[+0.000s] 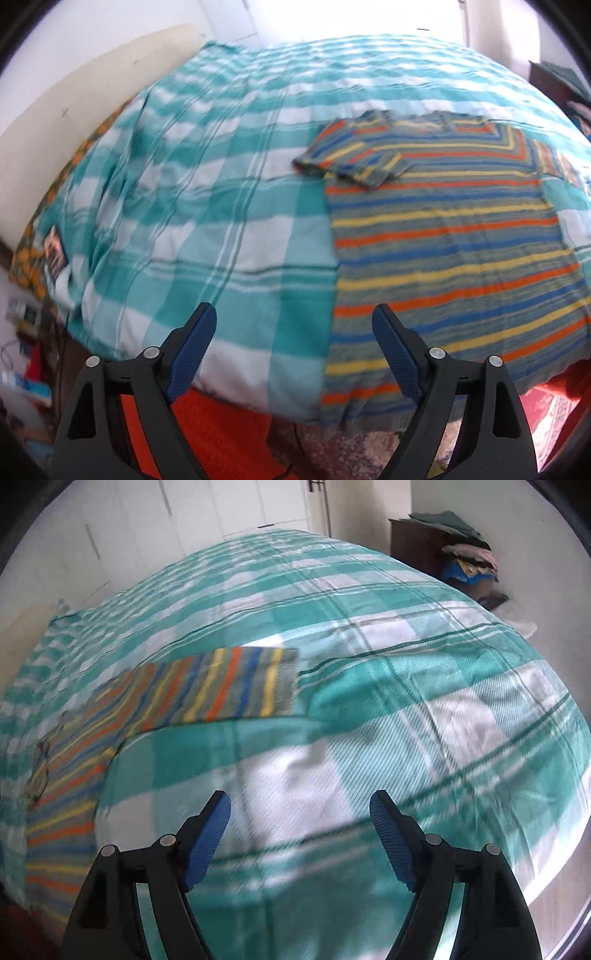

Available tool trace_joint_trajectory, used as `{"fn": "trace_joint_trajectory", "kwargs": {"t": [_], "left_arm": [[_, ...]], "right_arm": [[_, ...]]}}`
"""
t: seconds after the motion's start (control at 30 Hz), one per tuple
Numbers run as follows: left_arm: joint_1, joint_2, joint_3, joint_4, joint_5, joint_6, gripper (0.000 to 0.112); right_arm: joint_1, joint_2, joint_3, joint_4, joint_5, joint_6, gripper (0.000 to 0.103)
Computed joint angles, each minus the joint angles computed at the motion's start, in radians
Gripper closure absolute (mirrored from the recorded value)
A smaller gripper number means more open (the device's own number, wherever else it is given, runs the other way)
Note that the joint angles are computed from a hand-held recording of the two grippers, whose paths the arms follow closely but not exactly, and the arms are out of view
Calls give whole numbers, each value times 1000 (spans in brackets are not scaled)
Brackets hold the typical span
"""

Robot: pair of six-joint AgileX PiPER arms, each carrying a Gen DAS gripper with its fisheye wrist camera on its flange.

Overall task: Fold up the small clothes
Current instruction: 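Open the right tool and release the sleeve on the sweater, then grasp the other sleeve cuff with the left tool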

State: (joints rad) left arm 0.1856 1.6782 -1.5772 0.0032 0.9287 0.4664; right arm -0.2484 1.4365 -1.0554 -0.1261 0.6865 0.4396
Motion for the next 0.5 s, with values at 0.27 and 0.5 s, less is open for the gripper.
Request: {"fn": "trace_joint_trajectory", "kwargs": {"t": [0.27, 0.5], "left_arm": [[-36, 61, -68, 24, 119, -16, 18], [70, -46, -217, -326, 76, 292, 9]], "right_arm": [[404, -190, 130, -298, 0, 441, 25], [619, -108, 121, -519, 32, 637, 25]]}}
